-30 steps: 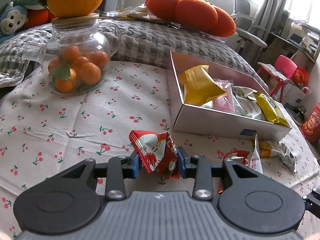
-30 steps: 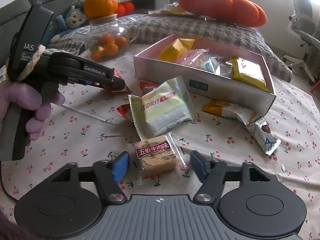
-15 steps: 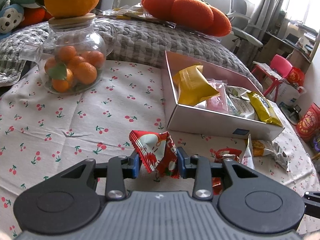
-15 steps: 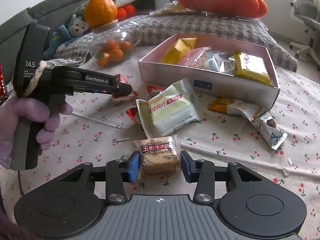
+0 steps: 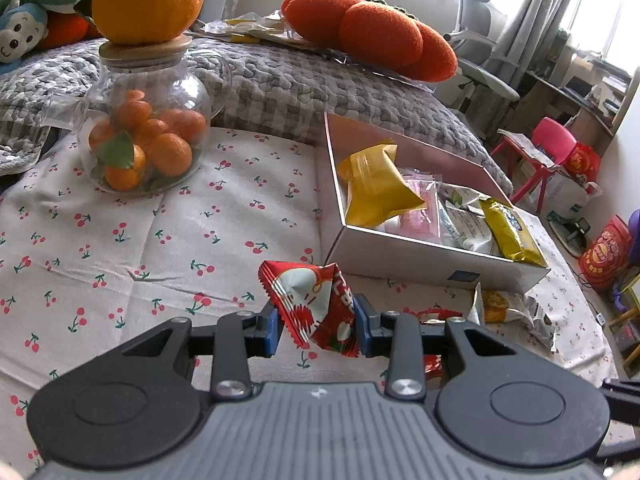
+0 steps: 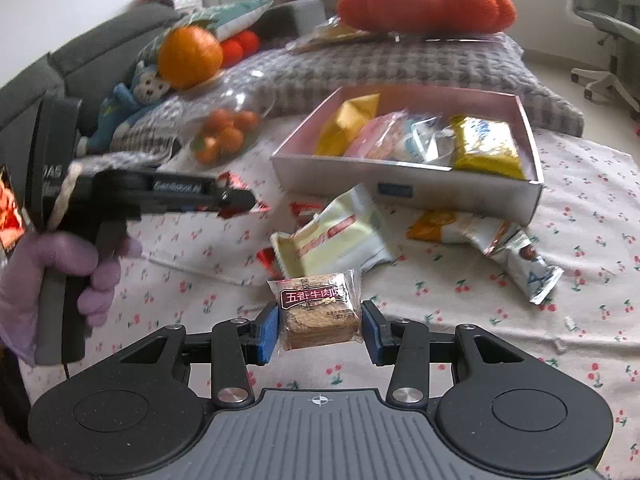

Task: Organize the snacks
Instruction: 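Lower both held snacks into the box and open both tools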

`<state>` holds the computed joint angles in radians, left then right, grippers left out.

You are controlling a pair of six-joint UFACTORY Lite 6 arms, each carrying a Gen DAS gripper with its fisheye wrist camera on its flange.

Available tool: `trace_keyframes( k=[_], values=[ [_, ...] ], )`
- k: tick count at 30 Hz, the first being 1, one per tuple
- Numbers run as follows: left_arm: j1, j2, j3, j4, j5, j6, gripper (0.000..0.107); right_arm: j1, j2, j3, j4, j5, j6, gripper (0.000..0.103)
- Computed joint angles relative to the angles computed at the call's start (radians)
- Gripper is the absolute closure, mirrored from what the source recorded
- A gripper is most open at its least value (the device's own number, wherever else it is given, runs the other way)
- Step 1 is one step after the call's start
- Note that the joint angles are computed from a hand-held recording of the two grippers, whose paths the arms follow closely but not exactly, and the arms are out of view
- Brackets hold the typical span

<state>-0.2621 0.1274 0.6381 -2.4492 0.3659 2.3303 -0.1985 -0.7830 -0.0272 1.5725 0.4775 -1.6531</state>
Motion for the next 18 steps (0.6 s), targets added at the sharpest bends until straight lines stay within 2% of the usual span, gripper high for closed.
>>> trace_keyframes(
  k=[5,10,18],
  values=[
    [-0.014,-0.028,0.004,0.038,-0.016,-0.036,0.074,-0.143,0.033,0.050,-0.033,0.080,-0.005,0.061],
    [-0.056,-0.064,0.006,0.040,-0.041,-0.044,0.074,-0.225,0.112,0.123,0.025,0.122,-0.068,0.061],
    [-0.148,-0.053,0.075,-0.032,-0.088,0.045,0.074,-0.199,0.320,0.262,0.220,0.114,-0.194,0.061]
  ],
)
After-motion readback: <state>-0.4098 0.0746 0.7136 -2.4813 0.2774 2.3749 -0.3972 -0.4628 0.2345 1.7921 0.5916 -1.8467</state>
